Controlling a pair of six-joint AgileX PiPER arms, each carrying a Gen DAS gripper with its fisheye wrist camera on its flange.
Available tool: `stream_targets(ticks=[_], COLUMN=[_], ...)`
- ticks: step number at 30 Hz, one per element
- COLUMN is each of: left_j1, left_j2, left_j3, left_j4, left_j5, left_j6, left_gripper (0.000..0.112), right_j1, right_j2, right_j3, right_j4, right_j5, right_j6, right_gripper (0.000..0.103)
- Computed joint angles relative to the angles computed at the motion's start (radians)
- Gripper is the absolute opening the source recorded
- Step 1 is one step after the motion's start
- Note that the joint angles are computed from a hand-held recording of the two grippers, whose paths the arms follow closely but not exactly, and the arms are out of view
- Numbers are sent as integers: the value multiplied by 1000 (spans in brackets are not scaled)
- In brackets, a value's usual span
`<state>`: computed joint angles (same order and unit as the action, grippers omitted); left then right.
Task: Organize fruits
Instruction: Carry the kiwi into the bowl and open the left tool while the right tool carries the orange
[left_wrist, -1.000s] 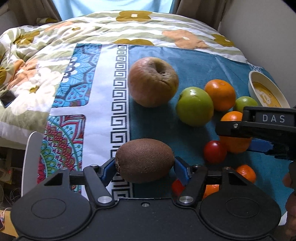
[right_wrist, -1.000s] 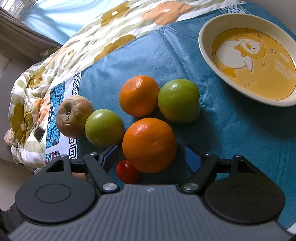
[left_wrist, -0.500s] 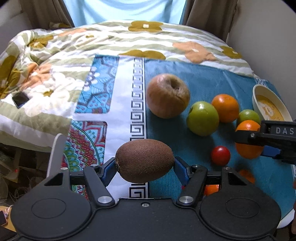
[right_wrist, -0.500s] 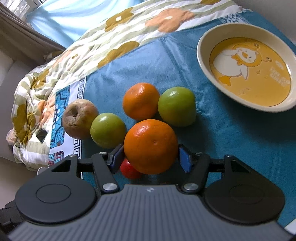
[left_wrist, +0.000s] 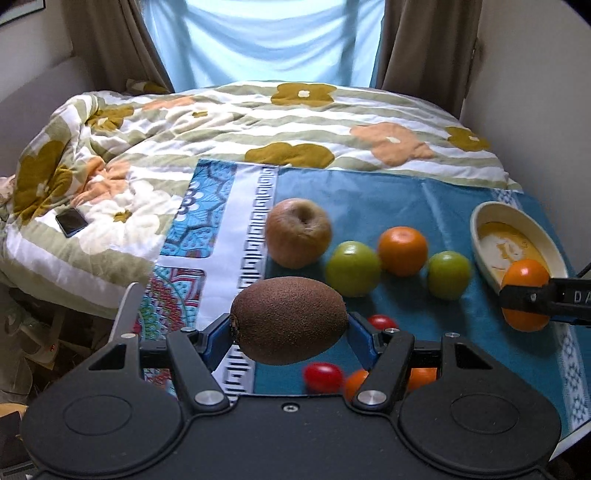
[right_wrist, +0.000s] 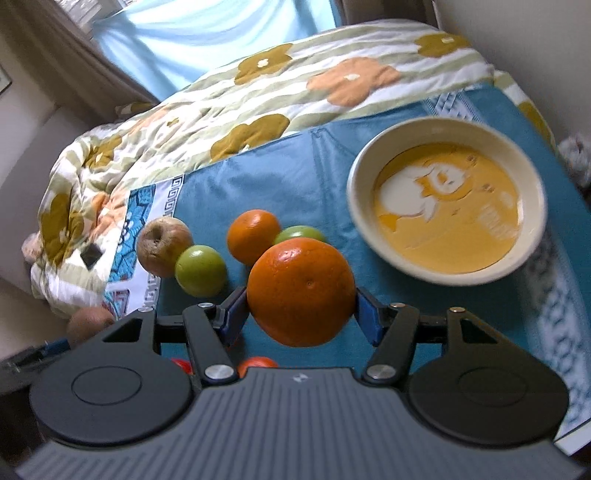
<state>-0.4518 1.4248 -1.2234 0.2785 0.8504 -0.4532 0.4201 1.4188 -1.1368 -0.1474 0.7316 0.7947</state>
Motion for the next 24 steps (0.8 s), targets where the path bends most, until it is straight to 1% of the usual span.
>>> stream_targets(ticks=[5, 8, 12, 18, 21, 24], left_j1=[-166, -241, -325, -396, -414, -415], left_j2=[28, 71, 154, 348, 463, 576], left_j3=[-58, -111, -198, -405, -540, -680], left_j4=[104, 131, 162, 181, 183, 161], left_j5=[60, 77, 87, 85, 99, 119], left_j6=[-189, -254, -311, -320, -298, -255], left_gripper=[70, 70, 70, 70, 70, 70], right_j1=[-131, -235, -381, -617, -710, -771], right_j2=[-102, -150, -183, -145, -90, -19], right_j3=[71, 97, 112, 91, 57, 13], right_j4=[143, 230, 306, 472, 546, 601], right_j5=[20, 44, 68, 75, 73, 63], right_j6=[-227, -383, -567, -906, -1053, -1150], right_gripper=[76, 76, 76, 76, 76, 76])
